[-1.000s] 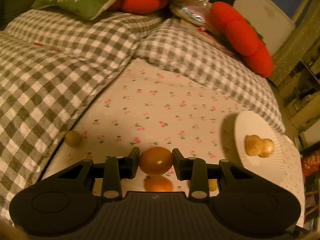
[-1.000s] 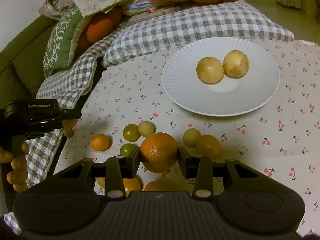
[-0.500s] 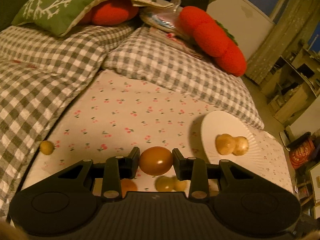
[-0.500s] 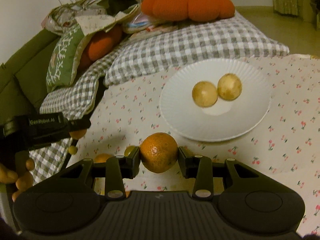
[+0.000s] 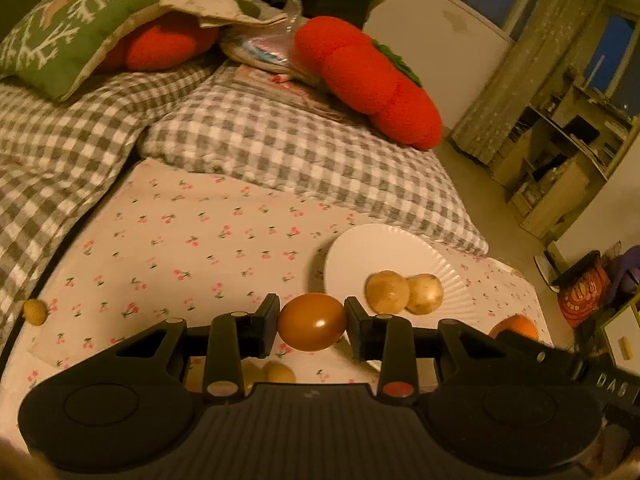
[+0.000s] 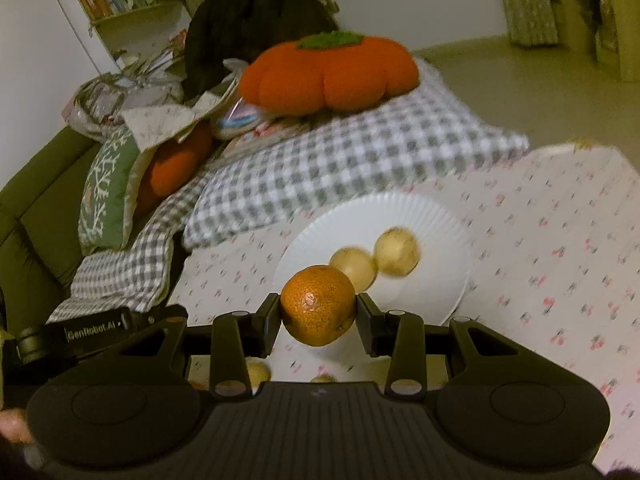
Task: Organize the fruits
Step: 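Carry both orange fruits onto the white plate and open both tools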
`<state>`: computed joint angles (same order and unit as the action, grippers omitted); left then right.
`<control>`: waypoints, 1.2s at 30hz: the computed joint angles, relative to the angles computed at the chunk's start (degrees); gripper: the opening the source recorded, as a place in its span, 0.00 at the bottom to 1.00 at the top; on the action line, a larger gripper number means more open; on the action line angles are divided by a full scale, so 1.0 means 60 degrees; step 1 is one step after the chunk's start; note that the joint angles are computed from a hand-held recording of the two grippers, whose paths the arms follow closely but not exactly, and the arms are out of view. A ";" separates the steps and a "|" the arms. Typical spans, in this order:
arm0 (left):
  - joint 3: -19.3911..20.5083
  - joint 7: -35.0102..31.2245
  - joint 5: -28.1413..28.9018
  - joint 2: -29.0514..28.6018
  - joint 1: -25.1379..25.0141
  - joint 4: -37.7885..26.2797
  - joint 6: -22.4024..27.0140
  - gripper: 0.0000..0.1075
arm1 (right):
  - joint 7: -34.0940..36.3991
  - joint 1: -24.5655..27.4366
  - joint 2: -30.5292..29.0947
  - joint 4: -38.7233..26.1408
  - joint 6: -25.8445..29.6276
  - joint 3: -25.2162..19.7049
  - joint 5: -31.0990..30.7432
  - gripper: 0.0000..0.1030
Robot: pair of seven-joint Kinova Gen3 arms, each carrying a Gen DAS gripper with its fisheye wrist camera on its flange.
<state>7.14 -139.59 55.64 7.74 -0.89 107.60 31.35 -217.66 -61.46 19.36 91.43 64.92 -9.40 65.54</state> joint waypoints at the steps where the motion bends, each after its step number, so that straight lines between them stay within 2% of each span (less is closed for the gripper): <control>1: 0.0043 -0.0068 0.0056 0.0012 0.0034 0.0004 -0.0048 0.19 | -0.0002 -0.0017 -0.0055 0.0058 0.0086 0.0014 0.0017 0.35; 6: 0.0272 -0.0348 0.0167 0.0077 0.0338 0.0049 -0.0541 0.19 | -0.0147 0.0044 -0.0188 0.0247 0.0348 -0.0039 0.0070 0.35; 11: 0.0504 -0.0091 -0.0180 0.0300 0.0663 -0.0036 -0.0948 0.19 | -0.0159 0.0225 -0.0252 0.0373 0.0381 -0.0126 -0.0039 0.35; 20: 0.1192 0.0177 -0.1107 0.0821 0.0991 -0.0153 -0.1661 0.19 | 0.0697 0.0696 -0.0100 0.0218 -0.0206 -0.0071 -0.0834 0.35; 29: 0.2000 -0.0560 -0.1273 0.1178 0.0758 -0.0132 -0.2036 0.19 | 0.1651 0.0975 0.0225 -0.0073 -0.0609 0.0225 -0.1801 0.35; 32: 0.1992 -0.0347 -0.1693 0.1260 0.0946 -0.0106 -0.2360 0.20 | 0.1893 0.0960 0.0341 -0.0169 -0.0655 0.0355 -0.2006 0.35; 36: 0.2303 -0.0200 -0.2103 0.1373 0.0776 -0.0093 -0.2621 0.20 | 0.1943 0.0914 0.0394 -0.0162 -0.0723 0.0503 -0.2077 0.36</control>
